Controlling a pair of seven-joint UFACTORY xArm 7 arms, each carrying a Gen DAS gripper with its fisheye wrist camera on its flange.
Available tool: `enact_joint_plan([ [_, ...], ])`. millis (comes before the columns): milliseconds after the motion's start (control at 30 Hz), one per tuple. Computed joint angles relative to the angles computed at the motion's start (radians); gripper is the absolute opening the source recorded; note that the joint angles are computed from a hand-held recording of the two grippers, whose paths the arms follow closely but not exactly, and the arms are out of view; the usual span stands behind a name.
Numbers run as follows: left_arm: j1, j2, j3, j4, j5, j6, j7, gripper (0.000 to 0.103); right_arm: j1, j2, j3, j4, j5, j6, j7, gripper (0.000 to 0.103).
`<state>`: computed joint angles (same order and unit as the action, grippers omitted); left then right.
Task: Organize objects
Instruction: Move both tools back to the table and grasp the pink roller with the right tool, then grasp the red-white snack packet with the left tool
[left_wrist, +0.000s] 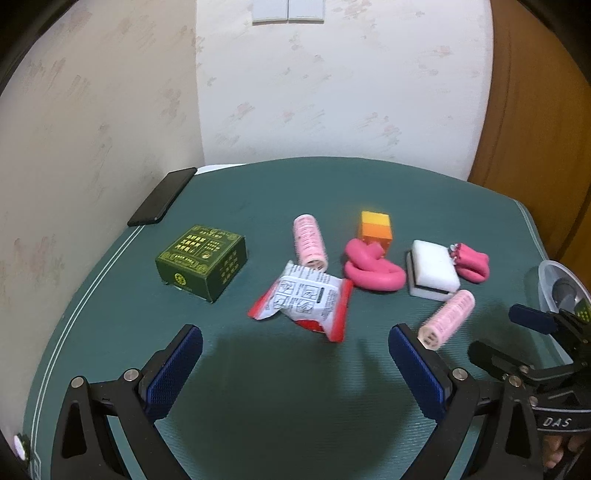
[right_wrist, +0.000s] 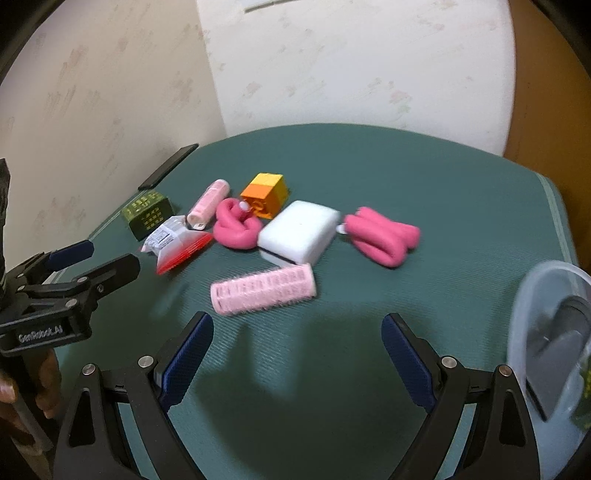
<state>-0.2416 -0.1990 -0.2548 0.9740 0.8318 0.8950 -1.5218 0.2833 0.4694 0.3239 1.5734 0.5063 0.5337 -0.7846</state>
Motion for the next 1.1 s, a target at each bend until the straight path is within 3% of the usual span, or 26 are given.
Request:
enact_joint_plan([
  [467,0.002,0.006,0.021,-0.005,-0.053,0.033,0.004,0.102,0.070,0.121,-0.019,0.167,-0.101,0.103,0.053,0.093],
  [633,0.006,0.012,0.019,-0.004,-0.066,0.027,0.013,0.102,0.082,0.158,-0.027,0.222,-0.135,0.155,0.084,0.081],
  [733,0.004,0.022,0.018,0.005,-0.065,0.036,0.020,0.102,0.069,0.163,-0.017,0.229,-0.121,0.160,0.080,0.074],
  [1100,-0.004,0.069,0.031,0.046,-0.026,0.052,0.037,0.102,0.037,0.101,0.003,0.134,-0.071,0.069,0.019,0.073],
])
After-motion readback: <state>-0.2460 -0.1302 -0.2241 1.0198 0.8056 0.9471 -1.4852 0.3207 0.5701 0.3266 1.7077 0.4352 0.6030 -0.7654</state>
